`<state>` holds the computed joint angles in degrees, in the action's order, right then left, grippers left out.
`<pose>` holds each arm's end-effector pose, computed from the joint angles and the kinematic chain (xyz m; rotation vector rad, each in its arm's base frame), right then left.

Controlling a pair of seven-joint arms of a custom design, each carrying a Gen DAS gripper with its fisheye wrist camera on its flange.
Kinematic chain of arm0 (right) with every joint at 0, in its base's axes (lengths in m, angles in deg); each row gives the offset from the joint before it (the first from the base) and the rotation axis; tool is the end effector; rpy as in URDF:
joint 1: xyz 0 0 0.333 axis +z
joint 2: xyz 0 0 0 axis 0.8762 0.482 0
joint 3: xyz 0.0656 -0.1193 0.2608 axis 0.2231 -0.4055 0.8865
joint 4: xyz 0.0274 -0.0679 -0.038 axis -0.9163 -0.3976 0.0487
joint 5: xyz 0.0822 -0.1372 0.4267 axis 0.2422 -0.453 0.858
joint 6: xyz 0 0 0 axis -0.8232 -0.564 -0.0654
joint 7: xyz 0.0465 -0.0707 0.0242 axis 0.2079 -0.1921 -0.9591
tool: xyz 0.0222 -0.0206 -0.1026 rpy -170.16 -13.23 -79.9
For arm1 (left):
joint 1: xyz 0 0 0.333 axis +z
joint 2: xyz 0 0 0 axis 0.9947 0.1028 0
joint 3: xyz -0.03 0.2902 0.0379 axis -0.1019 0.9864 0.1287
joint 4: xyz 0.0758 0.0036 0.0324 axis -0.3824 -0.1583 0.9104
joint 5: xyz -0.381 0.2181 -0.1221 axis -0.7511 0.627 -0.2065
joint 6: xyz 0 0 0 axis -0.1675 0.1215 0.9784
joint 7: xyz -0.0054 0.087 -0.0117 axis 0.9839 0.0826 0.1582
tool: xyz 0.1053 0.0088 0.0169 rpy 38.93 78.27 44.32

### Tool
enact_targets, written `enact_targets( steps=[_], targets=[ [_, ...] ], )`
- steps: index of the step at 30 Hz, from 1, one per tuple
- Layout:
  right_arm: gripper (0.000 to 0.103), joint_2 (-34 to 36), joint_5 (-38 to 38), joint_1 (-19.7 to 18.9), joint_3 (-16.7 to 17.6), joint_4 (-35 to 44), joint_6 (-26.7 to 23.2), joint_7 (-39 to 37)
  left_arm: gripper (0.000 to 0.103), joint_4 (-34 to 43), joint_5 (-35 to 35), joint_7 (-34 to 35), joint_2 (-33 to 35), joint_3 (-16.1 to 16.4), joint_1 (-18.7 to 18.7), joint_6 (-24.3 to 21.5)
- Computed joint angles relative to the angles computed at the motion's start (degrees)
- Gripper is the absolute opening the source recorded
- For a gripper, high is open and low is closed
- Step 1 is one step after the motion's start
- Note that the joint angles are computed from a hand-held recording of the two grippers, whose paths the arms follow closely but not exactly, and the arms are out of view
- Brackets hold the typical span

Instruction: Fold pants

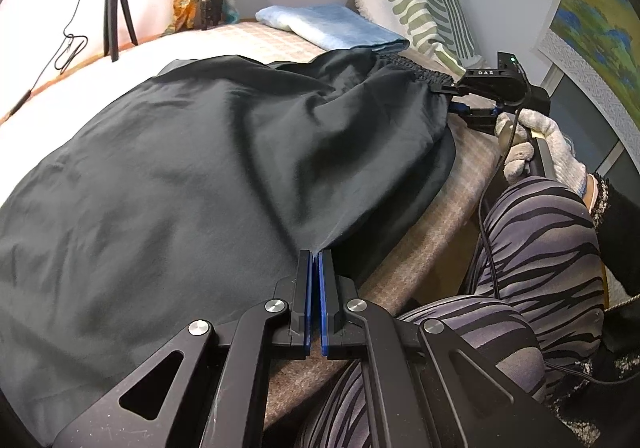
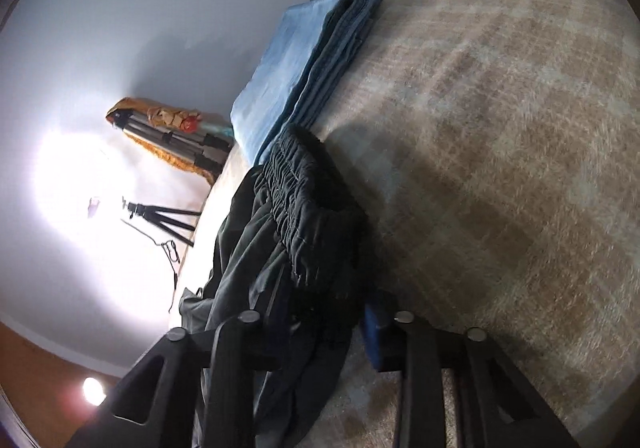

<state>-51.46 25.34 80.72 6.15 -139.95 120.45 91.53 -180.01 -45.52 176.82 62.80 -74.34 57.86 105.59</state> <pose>0.5017 0.1384 0.4688 -0.9849 2.0283 0.0726 0.4666 -0.3076 0.5103 -1.4387 2.4491 -1.0282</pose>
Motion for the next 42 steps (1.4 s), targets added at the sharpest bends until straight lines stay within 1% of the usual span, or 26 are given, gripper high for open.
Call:
enact_targets(
  steps=[4, 8, 11, 13, 14, 15, 18, 19, 20, 21, 22, 25, 27, 28, 29, 30, 34, 36, 39, 41, 42],
  targets=[
    [0.02, -3.1, -6.0, -3.7, 3.9, -1.4, 0.3, 3.9, 0.001, 0.2, -2.4, 1.4, 0.0, 1.0, -0.5, -0.9],
    [0.02, -9.3, -14.4, -7.8, 8.1, -3.7, -0.8, 7.7, 0.001, -0.6, -5.1, 4.0, -0.8, 1.7, -0.9, -0.8],
    [0.02, -12.8, -18.9, -9.4, 9.4, -5.7, -2.6, 9.2, 0.001, -0.5, -7.4, 6.8, -0.6, 2.3, -1.6, -2.0],
    [0.02, -12.5, -19.8, -9.1, 8.5, -6.0, -5.0, 9.9, 0.001, 0.1, -8.8, 8.4, -0.2, 2.6, -1.6, -4.7],
    [0.02, -11.9, -19.3, -8.6, 7.5, -6.2, -6.6, 10.5, 0.001, 0.0, -7.8, 7.6, -0.4, 1.8, -0.8, -5.1],
    [0.02, -11.5, -18.8, -8.3, 6.9, -6.5, -7.1, 11.2, 0.001, -0.5, -7.3, 7.3, -1.0, 1.3, -0.4, -5.3],
    [0.02, -11.4, -19.4, -8.1, 6.4, -7.3, -7.8, 11.9, 0.001, -2.5, -7.1, 6.2, -3.7, 1.1, 0.2, -5.4],
    [0.022, -11.3, -19.7, -8.1, 6.3, -7.1, -8.6, 12.0, 0.002, -3.3, -6.8, 5.3, -4.8, 1.2, 0.4, -5.2],
    [0.023, -11.1, -19.5, -7.4, 5.5, -6.6, -9.5, 11.4, 0.002, -4.3, -6.5, 4.3, -6.2, 1.4, 0.7, -5.0],
    [0.027, -11.1, -19.2, -6.7, 4.7, -6.3, -10.4, 10.4, 0.002, -5.4, -6.1, 2.9, -7.6, 1.5, 1.0, -4.6],
    [0.031, -11.1, -19.6, -6.8, 4.6, -5.7, -11.6, 9.8, 0.007, -6.6, -5.8, 1.6, -9.1, 1.8, 1.3, -4.0],
    [0.037, -12.0, -22.3, -7.9, 5.6, -4.4, -14.1, 8.6, 0.014, -9.9, -2.2, -3.9, -13.2, 1.9, 3.2, -1.0],
    [0.039, -12.8, -24.8, -8.9, 6.8, -3.3, -15.6, 8.3, 0.015, -12.3, 0.5, -7.9, -16.1, 2.4, 4.5, 0.1],
    [0.039, -13.1, -26.0, -9.3, 7.4, -2.6, -16.3, 8.1, 0.02, -13.2, 1.8, -9.6, -17.1, 2.8, 5.1, 0.5],
    [0.039, -13.0, -27.1, -9.6, 7.8, -1.9, -16.9, 8.0, 0.026, -14.0, 3.7, -12.1, -18.1, 2.5, 6.4, 0.7],
    [0.04, -13.0, -28.1, -9.8, 8.2, -1.2, -17.5, 7.7, 0.035, -15.0, 6.2, -15.1, -19.3, 1.7, 8.4, 0.9],
    [0.04, -12.1, -34.0, -11.8, 10.8, 2.5, -19.7, 7.7, 0.036, -18.2, 12.6, -24.0, -22.9, 1.1, 13.8, 1.4],
    [0.04, -11.7, -36.5, -12.4, 11.8, 4.2, -20.7, 8.4, 0.036, -18.9, 17.0, -27.8, -24.0, 0.1, 17.3, 0.4],
    [0.041, -10.4, -36.8, -10.8, 10.7, 5.9, -19.4, 6.5, 0.036, -19.2, 20.7, -31.3, -24.0, 1.2, 19.4, -1.5],
    [0.044, -8.5, -36.3, -9.4, 9.7, 7.5, -18.5, 4.1, 0.036, -19.4, 23.0, -33.4, -23.8, 1.7, 20.0, -2.1],
    [0.047, -7.1, -35.8, -8.7, 9.3, 8.4, -17.6, 2.8, 0.036, -19.4, 24.1, -34.7, -23.7, 1.7, 20.5, -2.6]
  ],
)
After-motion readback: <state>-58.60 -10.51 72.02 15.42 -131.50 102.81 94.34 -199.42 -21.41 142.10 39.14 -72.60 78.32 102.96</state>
